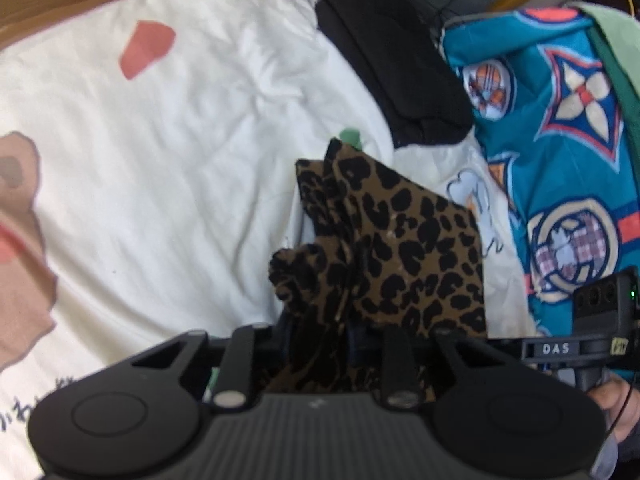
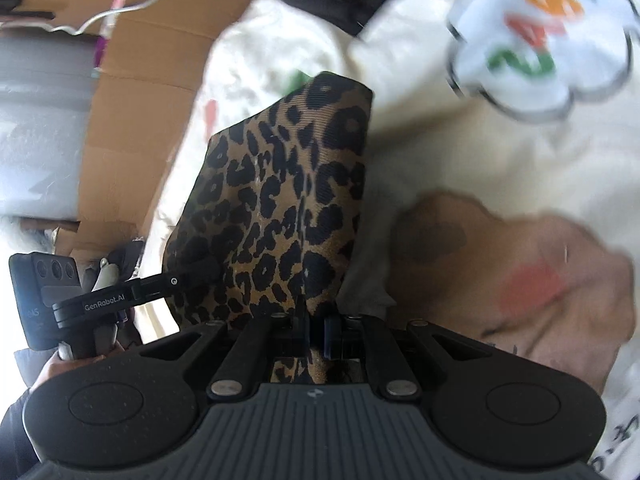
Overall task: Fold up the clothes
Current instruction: 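Lift the folded leopard bundle with both grippers off the sheet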
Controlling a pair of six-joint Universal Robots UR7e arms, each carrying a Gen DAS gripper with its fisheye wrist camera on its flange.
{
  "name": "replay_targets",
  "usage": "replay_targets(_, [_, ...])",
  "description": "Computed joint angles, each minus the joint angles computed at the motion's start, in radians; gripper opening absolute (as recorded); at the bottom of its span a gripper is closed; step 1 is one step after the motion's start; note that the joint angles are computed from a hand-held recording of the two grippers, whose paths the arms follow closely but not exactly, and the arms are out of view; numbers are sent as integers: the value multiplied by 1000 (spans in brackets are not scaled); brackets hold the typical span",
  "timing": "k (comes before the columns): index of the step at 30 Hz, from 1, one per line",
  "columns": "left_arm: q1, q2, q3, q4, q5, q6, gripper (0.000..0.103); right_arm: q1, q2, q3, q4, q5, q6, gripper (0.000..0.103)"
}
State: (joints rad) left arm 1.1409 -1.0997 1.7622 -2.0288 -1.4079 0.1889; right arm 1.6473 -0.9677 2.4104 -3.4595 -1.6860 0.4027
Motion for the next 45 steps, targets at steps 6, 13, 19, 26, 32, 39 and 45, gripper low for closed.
replay_targets(6, [-81,-75,-12,41,3,-42,23,54,-104,-29,118,-20,-44,4])
replay_targets(13, [-191,-151,-52,64,15,-117,23,182,-222,-116,273,-101,-71,4])
replay_targets(19, [-261,-182,-120,91,29,-175,23,285,-278,-233,424,-166,-99,4])
replay_targets(26, [-339,-223,-187,109,54,-244,23,398,-310,-381,597,-246,-111,4])
replay_targets(32, [-405,-256,-238,81,66,-306,23,504,-314,-535,727,-338,-166,4])
replay_targets(39, [-482,-289,-275,66,95,-346,23,593,-311,-646,800,-407,-171,4])
replay_targets(45, [-505,-322,-243,2,89,-381,23,668,-300,-714,875,-501,-177,4])
